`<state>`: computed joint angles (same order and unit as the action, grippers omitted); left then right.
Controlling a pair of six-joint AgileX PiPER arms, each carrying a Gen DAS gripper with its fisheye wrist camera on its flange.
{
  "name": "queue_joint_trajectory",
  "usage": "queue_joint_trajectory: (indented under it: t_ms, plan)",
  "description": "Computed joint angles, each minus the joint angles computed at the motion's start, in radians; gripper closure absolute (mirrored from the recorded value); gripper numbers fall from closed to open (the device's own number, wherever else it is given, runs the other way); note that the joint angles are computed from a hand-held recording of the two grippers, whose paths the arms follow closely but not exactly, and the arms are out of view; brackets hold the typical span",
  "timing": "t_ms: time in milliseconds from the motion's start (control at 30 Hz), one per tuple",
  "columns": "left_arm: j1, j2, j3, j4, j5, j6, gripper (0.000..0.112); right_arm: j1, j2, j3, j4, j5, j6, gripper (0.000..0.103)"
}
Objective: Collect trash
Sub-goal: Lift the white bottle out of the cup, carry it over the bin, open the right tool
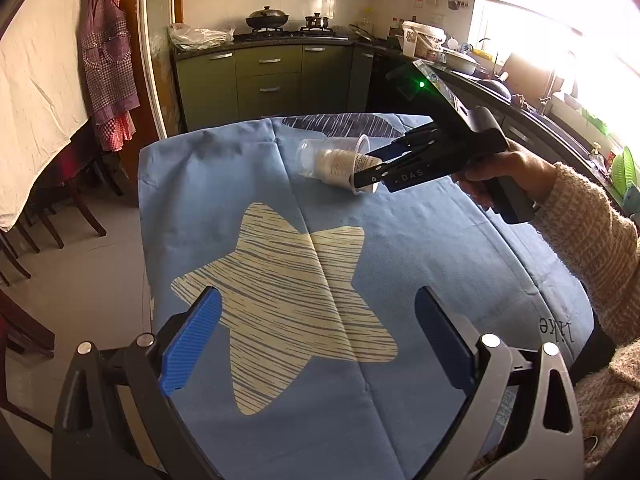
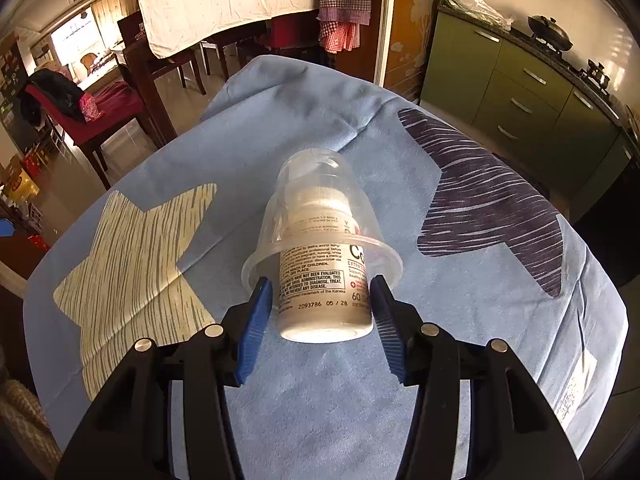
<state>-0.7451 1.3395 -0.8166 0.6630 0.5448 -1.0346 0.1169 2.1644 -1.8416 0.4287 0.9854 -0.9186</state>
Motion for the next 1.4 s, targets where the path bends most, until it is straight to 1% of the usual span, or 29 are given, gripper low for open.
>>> queue_joint_trajectory:
  t_ms: [67,167,267,400,500,633,767,867,1000,1133,1300,1400]
  plan:
    - [0.001,0.000,0.001,-0.006,0.000,0.002,0.020,0.000,0.004,0.001,0.002,-0.005,0.006,0.056]
    - [-0.003,0.000,-0.002,-0.016,0.005,0.009,0.020,-0.005,-0.021,0.035,0.004,-0.022,-0.001,0.056]
    - [-0.004,-0.002,-0.002,-0.017,0.002,0.012,0.020,-0.021,-0.058,0.064,-0.003,0.002,-0.004,0.056]
    - [-0.026,-0.005,-0.002,0.007,0.003,-0.014,0.020,-0.051,-0.131,0.144,-0.004,-0.003,-0.020,0.056]
    - [-0.051,-0.005,-0.005,0.024,0.010,-0.033,0.020,-0.088,-0.197,0.219,0.027,-0.016,-0.055,0.056]
    - [-0.080,-0.003,-0.015,0.040,0.023,-0.048,0.020,-0.151,-0.281,0.311,0.082,-0.010,-0.107,0.056]
    - [-0.100,-0.004,-0.022,0.046,0.015,-0.050,0.020,-0.227,-0.365,0.412,0.128,-0.004,-0.160,0.056]
    - [-0.122,0.013,-0.037,0.051,0.011,-0.053,0.020,-0.298,-0.430,0.489,0.166,0.007,-0.214,0.056]
    - [-0.147,0.042,-0.063,0.053,0.001,-0.051,0.020,-0.414,-0.492,0.552,0.214,0.060,-0.288,0.056]
    - [-0.172,0.077,-0.093,0.051,0.000,-0.047,0.020,-0.558,-0.537,0.588,0.257,0.109,-0.350,0.056]
    - [-0.192,0.112,-0.132,0.047,0.003,-0.040,0.020,-0.782,-0.542,0.556,0.306,0.185,-0.416,0.056]
    - [-0.197,0.133,-0.156,0.037,-0.002,-0.028,0.020,-0.916,-0.492,0.481,0.322,0.213,-0.413,0.056]
